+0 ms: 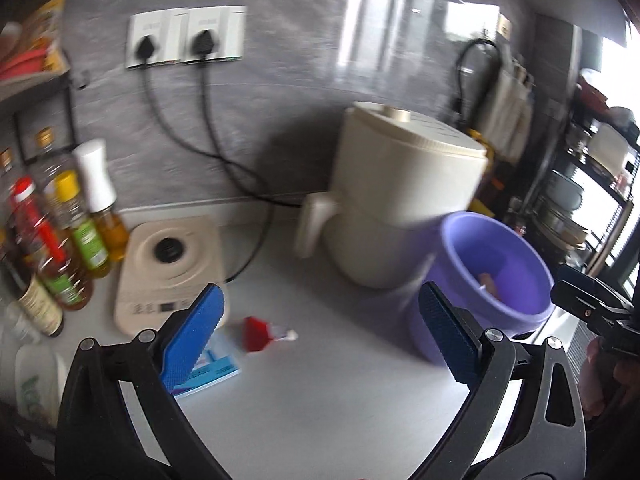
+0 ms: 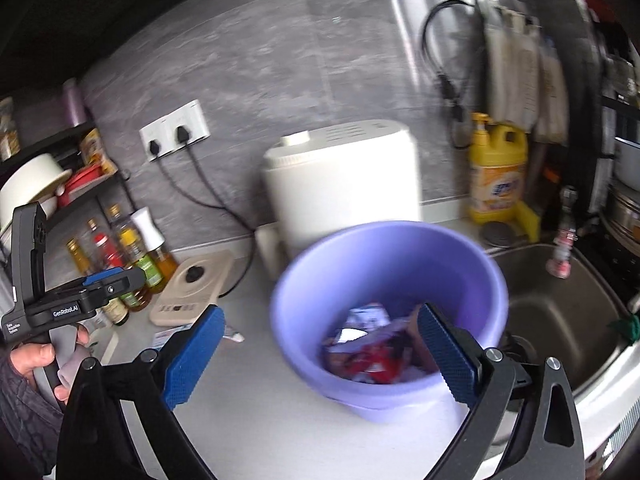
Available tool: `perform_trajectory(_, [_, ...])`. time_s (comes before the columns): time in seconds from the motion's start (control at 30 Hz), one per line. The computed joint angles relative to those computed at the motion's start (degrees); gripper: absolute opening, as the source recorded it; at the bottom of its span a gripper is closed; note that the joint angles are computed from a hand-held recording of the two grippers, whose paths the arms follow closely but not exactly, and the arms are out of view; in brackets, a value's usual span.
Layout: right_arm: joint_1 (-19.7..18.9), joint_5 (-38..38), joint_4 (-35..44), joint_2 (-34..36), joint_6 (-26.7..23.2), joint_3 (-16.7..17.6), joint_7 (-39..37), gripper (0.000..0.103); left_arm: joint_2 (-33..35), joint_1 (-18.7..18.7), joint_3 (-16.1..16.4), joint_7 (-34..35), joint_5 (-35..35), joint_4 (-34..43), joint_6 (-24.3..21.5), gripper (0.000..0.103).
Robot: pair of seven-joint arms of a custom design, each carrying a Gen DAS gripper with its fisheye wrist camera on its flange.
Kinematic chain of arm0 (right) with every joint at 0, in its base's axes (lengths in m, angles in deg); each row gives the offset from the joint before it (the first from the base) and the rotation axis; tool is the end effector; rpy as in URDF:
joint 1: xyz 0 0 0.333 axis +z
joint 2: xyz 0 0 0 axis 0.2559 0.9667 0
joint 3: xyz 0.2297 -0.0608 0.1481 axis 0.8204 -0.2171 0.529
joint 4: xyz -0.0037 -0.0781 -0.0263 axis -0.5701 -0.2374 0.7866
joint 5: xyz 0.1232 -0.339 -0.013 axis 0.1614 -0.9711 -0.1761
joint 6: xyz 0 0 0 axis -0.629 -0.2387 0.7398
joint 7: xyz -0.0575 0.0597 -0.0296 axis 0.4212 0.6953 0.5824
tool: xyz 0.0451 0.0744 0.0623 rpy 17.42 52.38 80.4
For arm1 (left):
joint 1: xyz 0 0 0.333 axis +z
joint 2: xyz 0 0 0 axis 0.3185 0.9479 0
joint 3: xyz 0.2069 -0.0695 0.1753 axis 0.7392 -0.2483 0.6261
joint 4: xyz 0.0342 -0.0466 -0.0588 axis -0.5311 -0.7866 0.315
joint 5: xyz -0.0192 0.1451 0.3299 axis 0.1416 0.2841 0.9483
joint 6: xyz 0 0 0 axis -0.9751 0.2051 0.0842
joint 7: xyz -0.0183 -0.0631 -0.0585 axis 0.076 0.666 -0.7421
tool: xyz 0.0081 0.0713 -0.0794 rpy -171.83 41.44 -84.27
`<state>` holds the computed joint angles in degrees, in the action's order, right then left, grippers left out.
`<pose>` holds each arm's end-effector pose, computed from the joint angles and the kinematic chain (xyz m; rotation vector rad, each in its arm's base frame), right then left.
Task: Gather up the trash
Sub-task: 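Move both open tools back toward the counter near the medicine box, then grasp the blue-and-white medicine box with the left tool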
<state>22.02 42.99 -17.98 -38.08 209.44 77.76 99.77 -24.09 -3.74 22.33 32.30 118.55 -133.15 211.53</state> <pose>0.6464 0.1376 0.4888 -1.7424 1.2855 -0.4416 0.6280 -0.2958 0.4786 -1.8548 1.4514 -0.9300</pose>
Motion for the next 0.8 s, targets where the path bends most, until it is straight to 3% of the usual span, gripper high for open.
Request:
perform_trajectory(0.1, [1.0, -0.9, 1.2, 0.9, -0.8, 0.7, -0.3, 0.095, -3.7, 0.2, 0.8, -3.7, 2.1, -5.6, 0.3, 0.097])
perform_trajectory(0.53, [5.3, -4.2, 4.6, 3.7, -2.5, 2.6, -2.2, 0.095, -12.3, 6.4, -2.5, -9.0, 5.0, -20.1, 3.5, 0.097])
perform_trajectory(0.8, [8.9, -10.9, 8.5, 8.4, -3.3, 1.6, 0.2, 0.085, -11.4, 10.4, -3.7, -3.0, -3.7, -24.2, 7.7, 0.094])
